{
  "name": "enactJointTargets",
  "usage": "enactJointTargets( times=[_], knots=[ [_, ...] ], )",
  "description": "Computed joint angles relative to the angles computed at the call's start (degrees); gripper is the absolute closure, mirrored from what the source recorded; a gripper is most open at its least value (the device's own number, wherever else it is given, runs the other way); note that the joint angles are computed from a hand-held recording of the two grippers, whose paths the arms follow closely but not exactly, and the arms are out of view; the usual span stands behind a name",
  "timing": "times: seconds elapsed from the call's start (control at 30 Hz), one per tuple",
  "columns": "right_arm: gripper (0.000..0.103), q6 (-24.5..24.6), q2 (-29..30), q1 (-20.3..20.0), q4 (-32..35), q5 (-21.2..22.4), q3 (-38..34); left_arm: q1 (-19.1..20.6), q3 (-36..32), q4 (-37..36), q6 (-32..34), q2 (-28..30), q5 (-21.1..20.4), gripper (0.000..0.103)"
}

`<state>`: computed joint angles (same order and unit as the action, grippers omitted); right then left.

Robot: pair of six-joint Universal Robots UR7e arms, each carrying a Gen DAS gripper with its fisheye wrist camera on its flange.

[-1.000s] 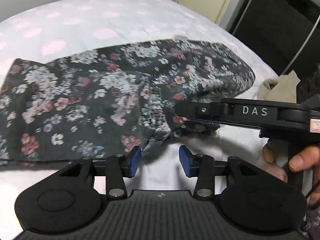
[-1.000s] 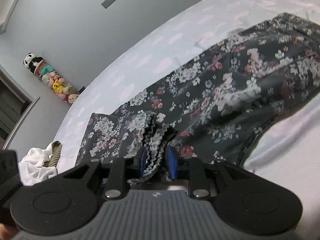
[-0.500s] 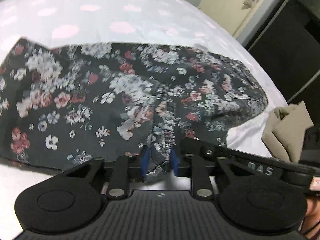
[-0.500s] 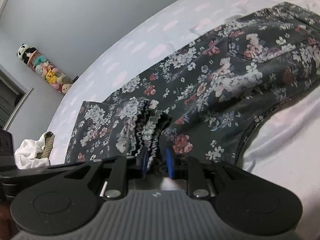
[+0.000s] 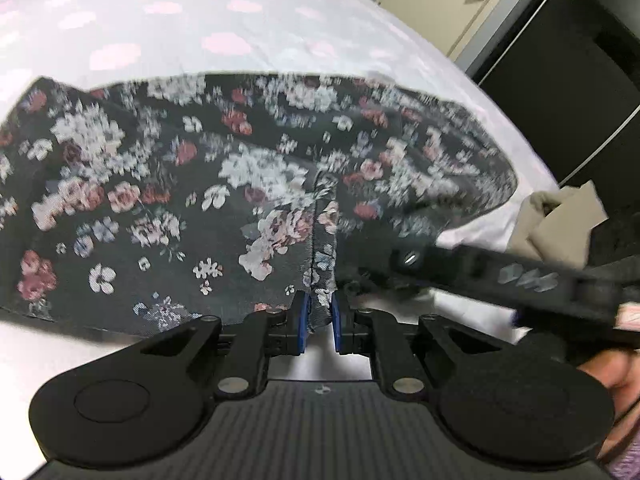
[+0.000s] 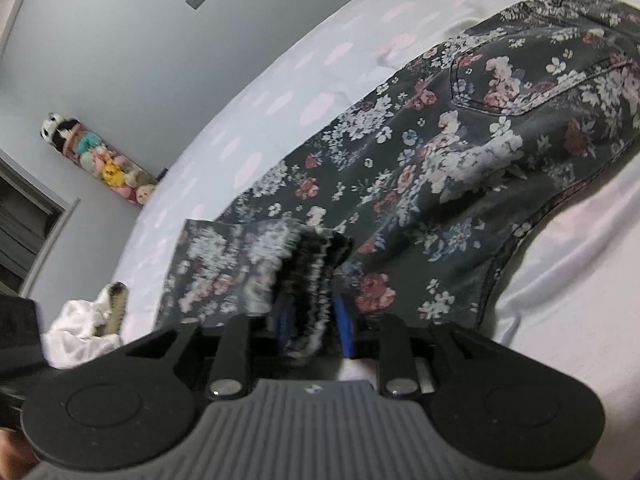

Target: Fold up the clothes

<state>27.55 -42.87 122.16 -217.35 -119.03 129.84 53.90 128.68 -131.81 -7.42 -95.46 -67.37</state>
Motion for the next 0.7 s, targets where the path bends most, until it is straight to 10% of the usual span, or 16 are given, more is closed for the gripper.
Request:
enactJointTargets(
  times=[0.7],
  knots=[
    [0.077,0.19,2.41,-4.66,2.69,5.96,-2.56,0.59,0.73,-0.42,-1.10,0.59,0.67,0.091]
  ],
)
